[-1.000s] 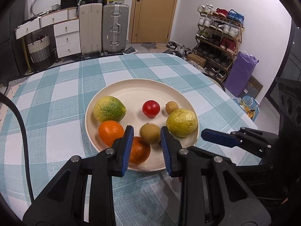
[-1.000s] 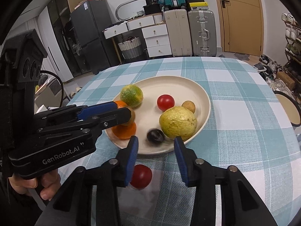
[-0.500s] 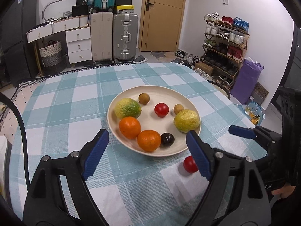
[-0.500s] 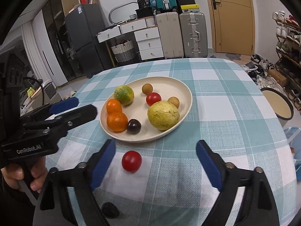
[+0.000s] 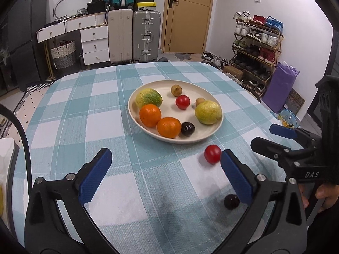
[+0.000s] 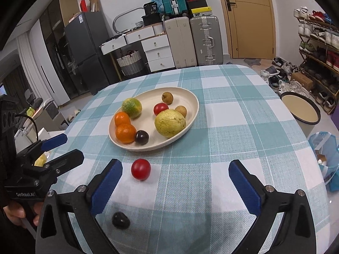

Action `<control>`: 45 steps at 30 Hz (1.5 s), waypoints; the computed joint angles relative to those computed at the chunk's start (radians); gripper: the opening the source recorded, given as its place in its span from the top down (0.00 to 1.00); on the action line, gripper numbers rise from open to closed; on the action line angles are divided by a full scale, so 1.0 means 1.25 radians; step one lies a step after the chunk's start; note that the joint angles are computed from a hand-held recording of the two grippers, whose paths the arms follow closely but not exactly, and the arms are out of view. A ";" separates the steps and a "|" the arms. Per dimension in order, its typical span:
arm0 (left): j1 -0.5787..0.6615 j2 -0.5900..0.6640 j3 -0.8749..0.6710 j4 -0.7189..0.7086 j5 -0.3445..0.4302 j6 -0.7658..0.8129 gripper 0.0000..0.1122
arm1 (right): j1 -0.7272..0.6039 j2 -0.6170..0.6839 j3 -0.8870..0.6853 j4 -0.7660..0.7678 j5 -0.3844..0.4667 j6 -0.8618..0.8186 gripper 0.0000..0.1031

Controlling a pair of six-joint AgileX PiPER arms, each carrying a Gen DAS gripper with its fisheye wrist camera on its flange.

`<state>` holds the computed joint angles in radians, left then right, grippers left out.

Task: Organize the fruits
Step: 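Move the left tool to another dark plum while the right tool approaches a red tomato, then grasp the dark plum with the left tool while the right tool grasps the tomato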

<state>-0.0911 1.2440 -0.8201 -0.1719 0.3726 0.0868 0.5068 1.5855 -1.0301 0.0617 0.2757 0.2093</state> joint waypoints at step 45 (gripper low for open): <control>-0.236 0.071 0.078 0.044 -0.002 -0.057 0.53 | -0.001 -0.032 0.057 0.005 0.038 0.008 0.01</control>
<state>-0.3856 1.3327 -0.7221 -0.1169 0.3703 0.0161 0.5053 1.5460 -0.9594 0.0678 0.3228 0.2188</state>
